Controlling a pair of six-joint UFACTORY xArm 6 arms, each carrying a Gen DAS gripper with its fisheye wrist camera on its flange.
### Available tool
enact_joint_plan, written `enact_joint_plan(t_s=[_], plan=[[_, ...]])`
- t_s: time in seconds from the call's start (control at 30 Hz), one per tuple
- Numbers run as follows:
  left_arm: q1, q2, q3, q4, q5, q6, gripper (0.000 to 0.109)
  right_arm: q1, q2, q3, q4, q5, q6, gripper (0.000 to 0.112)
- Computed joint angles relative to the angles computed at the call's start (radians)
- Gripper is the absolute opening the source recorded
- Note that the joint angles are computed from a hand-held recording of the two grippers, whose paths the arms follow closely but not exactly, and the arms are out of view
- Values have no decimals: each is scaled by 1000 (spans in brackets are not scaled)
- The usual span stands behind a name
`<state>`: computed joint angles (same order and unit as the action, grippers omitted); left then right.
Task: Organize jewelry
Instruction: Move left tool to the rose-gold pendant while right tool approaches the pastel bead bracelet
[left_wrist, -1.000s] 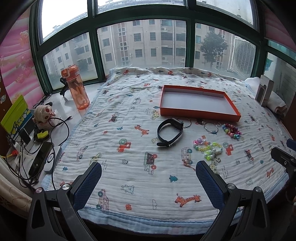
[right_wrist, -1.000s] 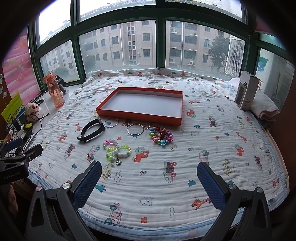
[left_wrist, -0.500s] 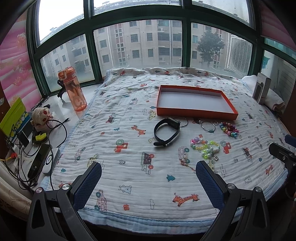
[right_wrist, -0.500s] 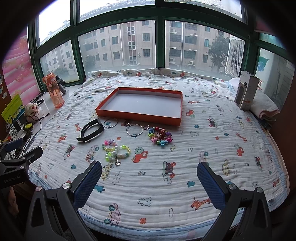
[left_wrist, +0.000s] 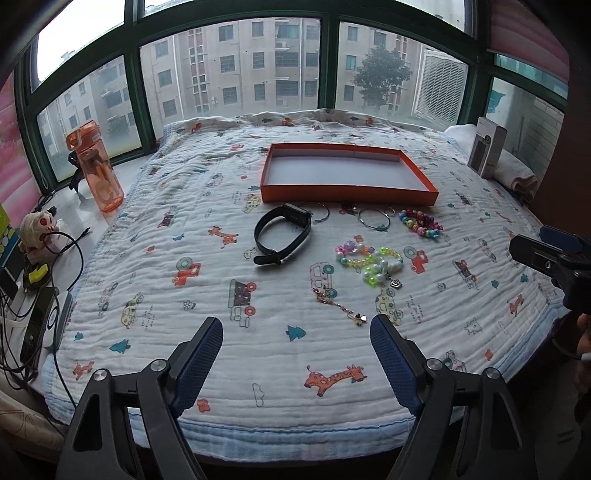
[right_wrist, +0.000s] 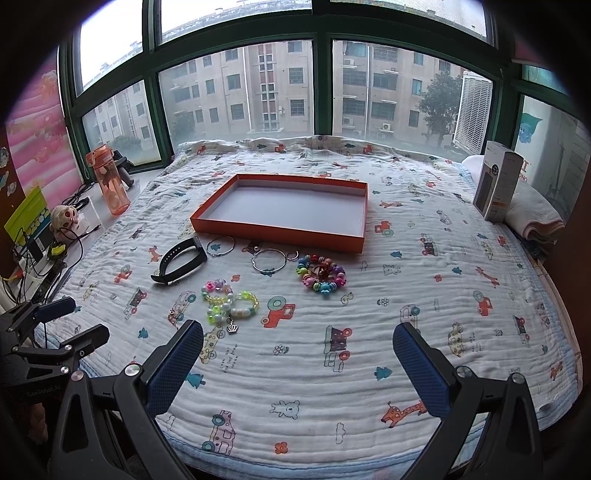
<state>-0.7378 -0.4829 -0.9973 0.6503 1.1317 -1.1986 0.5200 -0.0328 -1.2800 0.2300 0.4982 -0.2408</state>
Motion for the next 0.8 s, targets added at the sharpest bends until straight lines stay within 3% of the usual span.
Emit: enact_joint_plan(t_s=[0.4, 0.7, 0.8], plan=[[137, 114, 73, -186, -365, 198, 38, -14, 64, -38, 46, 26, -38, 103], [167, 178, 69, -254, -461, 312, 21, -15, 117, -80, 70, 64, -69, 103], [172, 191, 68, -270, -473, 327, 20, -14, 131, -91, 80, 74, -83, 103]])
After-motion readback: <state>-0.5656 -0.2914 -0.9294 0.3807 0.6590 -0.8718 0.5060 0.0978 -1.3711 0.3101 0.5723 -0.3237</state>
